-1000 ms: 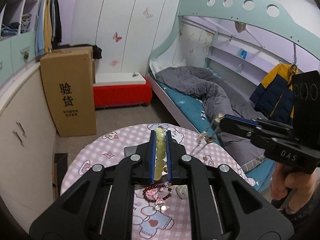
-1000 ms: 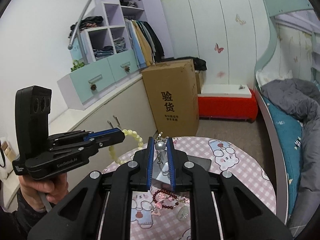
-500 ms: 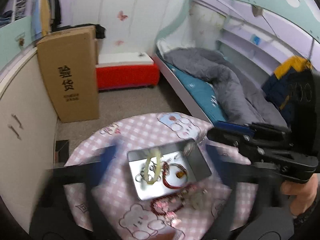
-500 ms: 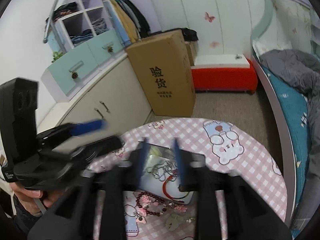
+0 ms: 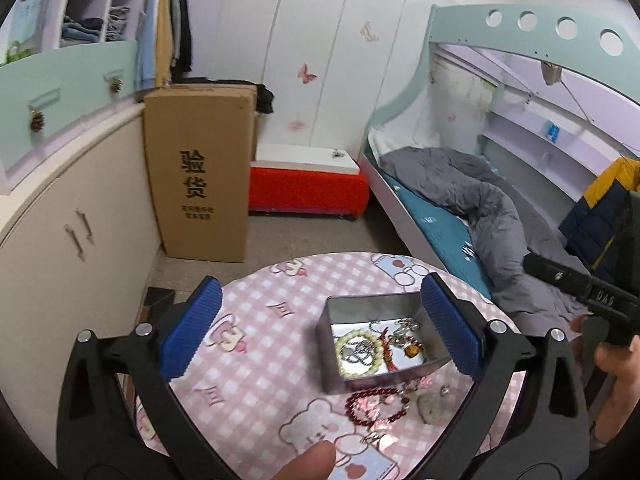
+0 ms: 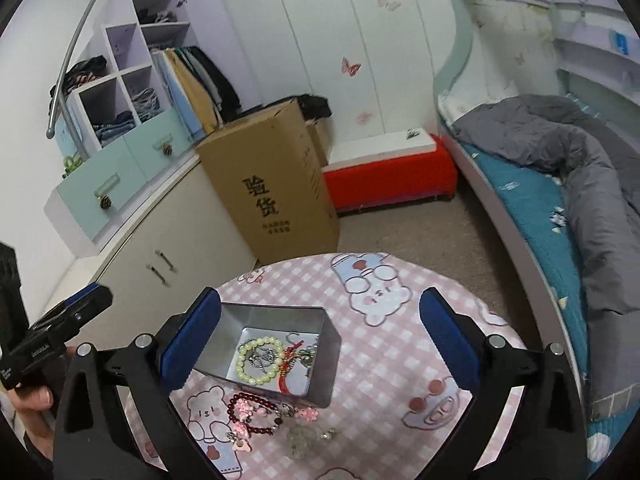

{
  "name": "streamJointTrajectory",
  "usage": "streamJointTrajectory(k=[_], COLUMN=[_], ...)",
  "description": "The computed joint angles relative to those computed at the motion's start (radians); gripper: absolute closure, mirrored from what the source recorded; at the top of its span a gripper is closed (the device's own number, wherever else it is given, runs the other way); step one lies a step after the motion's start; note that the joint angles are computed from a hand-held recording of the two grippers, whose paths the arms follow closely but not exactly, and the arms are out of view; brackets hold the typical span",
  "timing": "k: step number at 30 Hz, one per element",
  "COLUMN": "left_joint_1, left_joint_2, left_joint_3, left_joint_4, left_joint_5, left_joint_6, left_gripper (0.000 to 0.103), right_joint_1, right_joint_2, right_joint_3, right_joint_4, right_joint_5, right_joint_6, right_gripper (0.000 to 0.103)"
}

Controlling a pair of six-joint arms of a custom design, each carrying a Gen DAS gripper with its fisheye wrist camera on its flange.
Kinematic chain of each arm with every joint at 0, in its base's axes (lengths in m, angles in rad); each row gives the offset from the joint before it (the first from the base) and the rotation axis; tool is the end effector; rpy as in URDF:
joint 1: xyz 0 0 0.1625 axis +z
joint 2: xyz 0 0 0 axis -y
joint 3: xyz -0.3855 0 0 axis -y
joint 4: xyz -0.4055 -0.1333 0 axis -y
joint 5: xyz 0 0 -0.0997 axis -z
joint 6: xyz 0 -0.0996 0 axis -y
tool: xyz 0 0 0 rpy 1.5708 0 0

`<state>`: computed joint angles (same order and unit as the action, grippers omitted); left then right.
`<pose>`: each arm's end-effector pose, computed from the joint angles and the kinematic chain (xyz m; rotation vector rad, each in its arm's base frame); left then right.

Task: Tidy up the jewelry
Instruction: 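Withdraw both tools from the tin box back over the jewelry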

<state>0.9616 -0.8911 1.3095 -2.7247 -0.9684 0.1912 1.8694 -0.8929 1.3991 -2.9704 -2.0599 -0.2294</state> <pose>-0.2689 -0.7169 0.3036 0.6961 2.4109 -1.0997 0.2967 -0.6698 0.2887 0.3553 -2.4327 1.1897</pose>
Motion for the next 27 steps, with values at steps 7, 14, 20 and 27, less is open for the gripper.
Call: streamJointTrajectory(k=[7, 14, 20, 27], left_joint_1=[-0.029, -0.039, -0.041, -0.046], left_joint_2=[-0.086, -0.153, -0.19, -0.175], left_joint_3=[0.136, 0.252, 0.329, 0.366], left_joint_4=[-0.13, -0.183, -0.169, -0.118], left_joint_5=[0.033, 0.024, 0.026, 0.071], left_joint_6=[0.07, 0.085, 0.044, 0.022], left_gripper=[0.006, 0.006, 0.006, 0.006], right_joint_1=[0.04, 0.097, 0.102, 0.052], right_joint_2=[-0.035, -0.087, -0.125, -0.137], right_joint_3=[0.088, 0.221, 0.303, 0.35], right_joint_4=[-0.129, -0.243, -0.265, -0.203], right_joint_5=[-0.081, -0.209, -0.248, -0.188], right_joint_6=[0.002, -0.009, -0.029, 0.006], right_gripper=[0.007, 0.007, 0.007, 0.007])
